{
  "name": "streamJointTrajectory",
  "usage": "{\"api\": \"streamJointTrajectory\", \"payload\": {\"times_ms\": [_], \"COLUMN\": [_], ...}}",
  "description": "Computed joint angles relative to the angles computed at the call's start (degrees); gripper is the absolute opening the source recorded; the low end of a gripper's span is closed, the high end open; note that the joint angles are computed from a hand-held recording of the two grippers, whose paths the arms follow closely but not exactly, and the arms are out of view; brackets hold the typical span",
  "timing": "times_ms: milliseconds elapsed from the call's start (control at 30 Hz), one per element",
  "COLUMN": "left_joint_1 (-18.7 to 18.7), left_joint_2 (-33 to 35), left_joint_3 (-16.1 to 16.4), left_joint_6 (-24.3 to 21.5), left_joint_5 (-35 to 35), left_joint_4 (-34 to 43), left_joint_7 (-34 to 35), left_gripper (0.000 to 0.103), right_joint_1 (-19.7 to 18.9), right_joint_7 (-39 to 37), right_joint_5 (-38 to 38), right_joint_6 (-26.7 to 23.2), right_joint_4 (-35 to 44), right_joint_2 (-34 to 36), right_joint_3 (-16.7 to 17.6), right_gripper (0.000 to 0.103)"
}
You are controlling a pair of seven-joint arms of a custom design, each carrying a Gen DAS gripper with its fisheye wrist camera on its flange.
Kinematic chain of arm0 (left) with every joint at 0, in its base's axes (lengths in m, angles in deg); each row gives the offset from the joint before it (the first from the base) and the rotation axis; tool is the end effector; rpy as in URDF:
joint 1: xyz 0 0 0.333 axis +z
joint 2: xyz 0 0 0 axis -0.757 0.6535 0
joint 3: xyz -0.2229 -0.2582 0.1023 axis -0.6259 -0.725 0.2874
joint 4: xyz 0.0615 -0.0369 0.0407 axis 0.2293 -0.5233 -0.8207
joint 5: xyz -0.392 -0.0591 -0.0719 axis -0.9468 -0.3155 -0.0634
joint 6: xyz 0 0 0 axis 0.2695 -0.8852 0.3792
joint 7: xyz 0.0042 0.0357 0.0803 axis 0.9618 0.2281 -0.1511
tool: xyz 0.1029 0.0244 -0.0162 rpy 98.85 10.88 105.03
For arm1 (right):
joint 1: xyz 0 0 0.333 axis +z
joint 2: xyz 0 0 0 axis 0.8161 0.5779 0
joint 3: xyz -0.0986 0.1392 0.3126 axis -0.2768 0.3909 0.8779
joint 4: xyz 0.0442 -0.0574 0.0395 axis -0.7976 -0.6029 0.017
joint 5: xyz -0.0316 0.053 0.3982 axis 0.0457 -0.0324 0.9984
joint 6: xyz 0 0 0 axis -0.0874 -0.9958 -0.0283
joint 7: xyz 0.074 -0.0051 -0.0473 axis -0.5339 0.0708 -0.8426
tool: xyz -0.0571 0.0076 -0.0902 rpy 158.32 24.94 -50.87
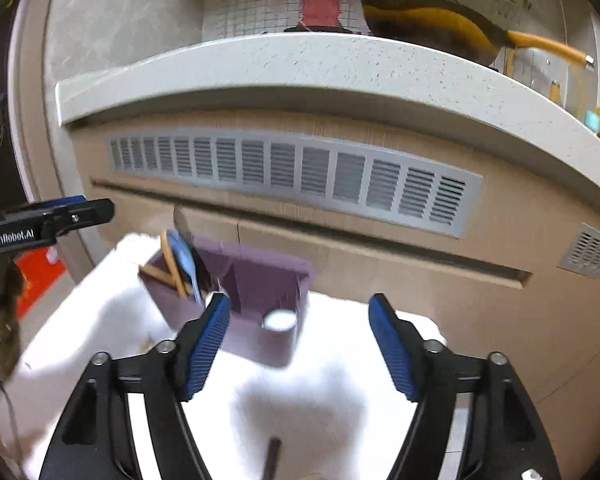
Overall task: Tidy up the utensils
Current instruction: 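Grasp the wooden chopstick with the left gripper while right lowers over a dark spoon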
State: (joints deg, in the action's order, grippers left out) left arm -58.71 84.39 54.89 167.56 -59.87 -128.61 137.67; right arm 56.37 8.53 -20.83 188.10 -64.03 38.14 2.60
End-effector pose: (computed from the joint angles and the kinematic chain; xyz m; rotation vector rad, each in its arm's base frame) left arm 0.6698 -0.1667 0.6575 -1.7849 1.6276 -0.9398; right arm 0.6781 0.0505 0.6484 -1.9205 1.2126 -0.7651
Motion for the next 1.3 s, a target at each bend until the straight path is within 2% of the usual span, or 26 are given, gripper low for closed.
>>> {"api": "streamJointTrajectory", "payload": {"times_ms": [133, 233, 400, 467, 700, 800, 833, 867, 933, 1033, 1133, 1300], "left_joint_1": [0.74, 0.75, -0.32, -0.87, -1.79, -2.64, -2.59, -2.75, -2.91, -3.49, -4.01, -1.29], "left_joint_2": [-3.13, -2.92, 0.88, 2.42, 6.14, 6.53, 6.5, 6.21, 5.26, 1.21, -3.87, -10.46], "left_joint_3": [-1.66, -2.65, -2.8, -2.35, -1.66, -1.0, -1.0, -0.8, -0.49, 0.02, 0.18, -2.37], "left_joint_6": [-1.4, -3.89, -8.53, -9.49, -13.39, -13.61, -13.61, -13.41, -12.25, -6.81, -0.61, 8.98], "left_joint_5": [-3.62, -5.94, -5.52, -5.41, -6.12, -4.66, -4.9, -4.58, -3.74, -0.61, 5.76, 9.88], "left_joint_4": [-8.12, -10.38, -8.19, -6.74, -1.92, -1.28, -1.3, -1.66, -2.99, -8.14, -13.52, -19.67], "left_joint_7": [2.19, 3.73, 4.22, 3.75, 3.92, 3.33, 3.29, 2.71, 1.53, -2.84, -9.18, -14.74], "left_gripper": [0.075, 0.072, 0.036, 0.027, 0.022, 0.021, 0.019, 0.009, 0.006, 0.006, 0.006, 0.006], "right_joint_1": [1.34, 1.99, 3.62, 3.69, 3.35, 3.09, 3.0, 2.93, 2.77, 2.78, 2.88, 2.97], "right_joint_7": [-2.11, -3.11, -0.44, -1.09, -1.24, -1.03, -1.12, -1.14, -1.96, -4.14, -5.2, -5.18], "right_joint_5": [-3.32, -4.06, -7.13, -5.59, -3.96, -3.13, -2.55, -2.11, -0.6, 1.63, 2.43, 2.9], "right_joint_6": [3.85, 3.92, 7.33, 6.4, 4.02, 3.25, 2.67, 2.26, 1.44, 0.6, -0.97, -3.59], "right_joint_4": [-8.89, -13.03, -19.42, -20.53, -22.21, -22.17, -21.92, -21.72, -21.58, -21.63, -21.09, -19.46], "right_joint_2": [-3.65, -5.54, -7.83, -8.45, -8.98, -8.63, -8.44, -8.31, -8.3, -8.76, -8.75, -7.65], "right_joint_3": [-0.56, -1.31, -2.99, -3.56, -5.52, -5.65, -5.63, -5.58, -5.41, -5.29, -5.46, -5.26], "right_gripper": [0.079, 0.079, 0.079, 0.082, 0.083, 0.083, 0.083, 0.083, 0.083, 0.083, 0.083, 0.083]}}
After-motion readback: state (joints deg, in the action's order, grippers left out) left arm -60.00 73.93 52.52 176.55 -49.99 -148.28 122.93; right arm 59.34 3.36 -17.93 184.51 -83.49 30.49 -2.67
